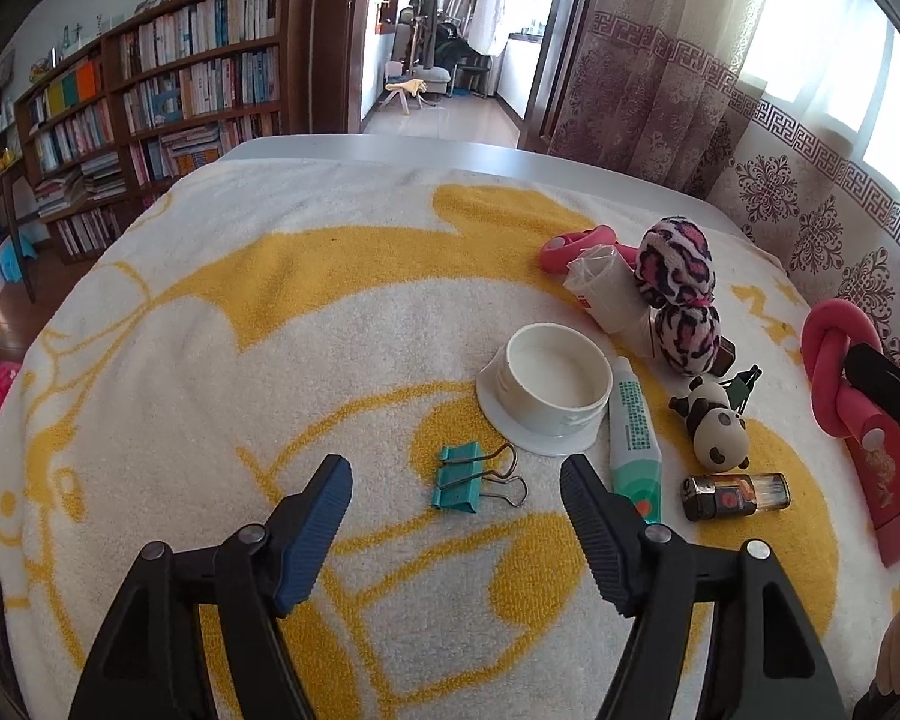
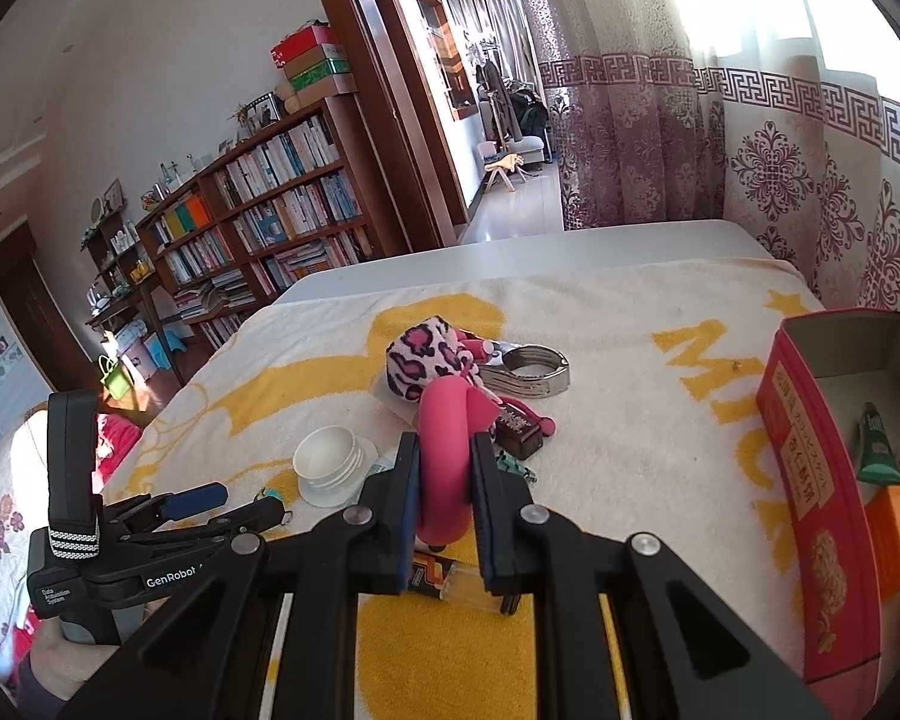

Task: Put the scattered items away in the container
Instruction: 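Grasp the pink toy with the right gripper while the left grasps the teal binder clip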

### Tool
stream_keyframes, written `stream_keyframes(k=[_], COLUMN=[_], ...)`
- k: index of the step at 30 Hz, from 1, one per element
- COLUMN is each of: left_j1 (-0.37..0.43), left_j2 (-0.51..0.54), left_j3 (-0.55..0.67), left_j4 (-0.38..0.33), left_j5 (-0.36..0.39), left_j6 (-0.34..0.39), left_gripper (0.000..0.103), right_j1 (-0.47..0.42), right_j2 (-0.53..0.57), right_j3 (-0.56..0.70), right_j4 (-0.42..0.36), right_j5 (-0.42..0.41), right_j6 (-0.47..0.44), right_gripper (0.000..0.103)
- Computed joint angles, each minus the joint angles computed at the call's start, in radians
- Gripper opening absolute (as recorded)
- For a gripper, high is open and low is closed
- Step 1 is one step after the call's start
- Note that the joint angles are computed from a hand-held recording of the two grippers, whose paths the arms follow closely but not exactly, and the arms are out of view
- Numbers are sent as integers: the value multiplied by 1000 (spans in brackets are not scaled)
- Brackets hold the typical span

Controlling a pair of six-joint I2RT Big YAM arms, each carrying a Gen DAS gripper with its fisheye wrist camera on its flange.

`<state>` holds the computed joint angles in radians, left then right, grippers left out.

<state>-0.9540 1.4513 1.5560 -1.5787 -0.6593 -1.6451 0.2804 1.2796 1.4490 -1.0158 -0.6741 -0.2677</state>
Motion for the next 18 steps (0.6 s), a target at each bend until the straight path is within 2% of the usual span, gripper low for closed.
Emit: stream_keyframes(k=[8,10,12,13,14,15,18], left_j1=[38,45,46,46,45,41,18], left_j2=[17,0,-30,-61,-95,-125,-183], left_j3=[-3,-23,-52,-83,-118,-148,-203], left_j4=[9,26,29,60,96,124,166], left_j5=[51,45,37,36,36,34,6], left_j6=[69,72,40,24,5,-17,-76], left_gripper=[73,63,35,32,24,20,20], right_j1=[0,0,-2,-3,-4,-4,-5], right_j2=[3,0,-2,-2,-1,-1,2], right_j3=[1,-2,-5,-5,-4,-4,-4], right_j4=[-16,-12,-7,-5,-3,0,5], right_j5=[1,2,3,4,6,8,18], right_j6=[4,5,8,11,14,17,26], right_gripper=[18,18,18,18,18,18,18])
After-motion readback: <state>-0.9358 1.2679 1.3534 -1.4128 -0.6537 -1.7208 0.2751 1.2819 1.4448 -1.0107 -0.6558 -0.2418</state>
